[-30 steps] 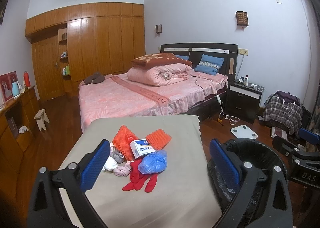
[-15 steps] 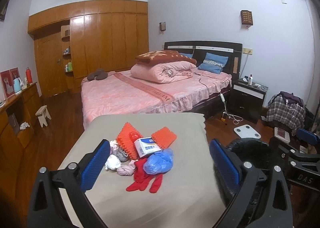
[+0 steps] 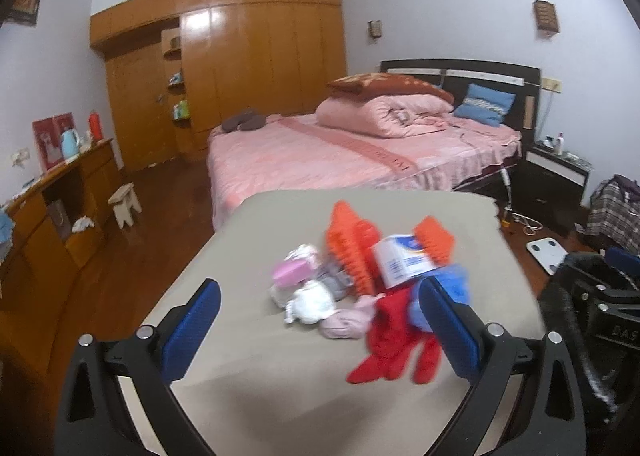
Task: Collect trash
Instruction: 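Grasp the blue plastic bag with the right gripper while the left gripper grasps the white tissue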
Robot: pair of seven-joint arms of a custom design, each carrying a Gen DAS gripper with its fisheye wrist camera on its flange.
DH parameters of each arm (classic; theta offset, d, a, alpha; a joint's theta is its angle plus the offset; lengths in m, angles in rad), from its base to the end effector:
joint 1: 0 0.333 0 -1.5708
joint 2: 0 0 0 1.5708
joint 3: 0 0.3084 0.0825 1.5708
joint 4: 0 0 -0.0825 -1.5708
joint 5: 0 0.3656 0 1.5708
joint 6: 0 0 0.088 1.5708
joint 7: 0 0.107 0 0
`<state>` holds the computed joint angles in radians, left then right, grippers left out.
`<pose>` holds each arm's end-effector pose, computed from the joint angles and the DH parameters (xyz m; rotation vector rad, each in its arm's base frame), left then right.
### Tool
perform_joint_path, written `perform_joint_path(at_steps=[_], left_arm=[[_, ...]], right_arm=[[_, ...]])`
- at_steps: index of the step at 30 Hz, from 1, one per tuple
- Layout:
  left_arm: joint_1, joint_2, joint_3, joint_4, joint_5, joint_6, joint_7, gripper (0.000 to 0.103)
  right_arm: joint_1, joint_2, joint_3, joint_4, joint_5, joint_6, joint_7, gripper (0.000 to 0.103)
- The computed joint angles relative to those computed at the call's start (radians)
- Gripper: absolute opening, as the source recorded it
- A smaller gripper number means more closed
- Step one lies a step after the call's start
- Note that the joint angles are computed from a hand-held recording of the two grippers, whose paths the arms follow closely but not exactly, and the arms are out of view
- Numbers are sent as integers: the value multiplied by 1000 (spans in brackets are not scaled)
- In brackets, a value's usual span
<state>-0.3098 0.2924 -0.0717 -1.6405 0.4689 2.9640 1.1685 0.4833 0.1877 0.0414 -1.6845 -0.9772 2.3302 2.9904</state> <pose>0.6161 -0.2727 0.5669 -1.2784 1.8882 -1.0299 0.5626 0.3069 0.5409 -1.3690 1.9770 -0.9617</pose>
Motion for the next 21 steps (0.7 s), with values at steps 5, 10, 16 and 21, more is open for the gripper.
perform_joint_path(at_steps=[5, 10, 16, 21], left_arm=[[-1, 81, 27, 79, 4, -26, -12, 95], [-8, 140, 46, 137, 4, -61, -15, 92], [5, 191, 31, 188, -38, -83, 27, 90], [4, 225, 22, 227, -70, -110, 60, 90]], right_arm=[[-13, 147, -23, 134, 95, 60, -103, 97], [-3, 274, -61, 273, 201, 82, -228, 97], [-2, 364, -92, 357, 332, 125, -344, 97], [-51, 393, -54, 347, 500, 281, -484, 65]])
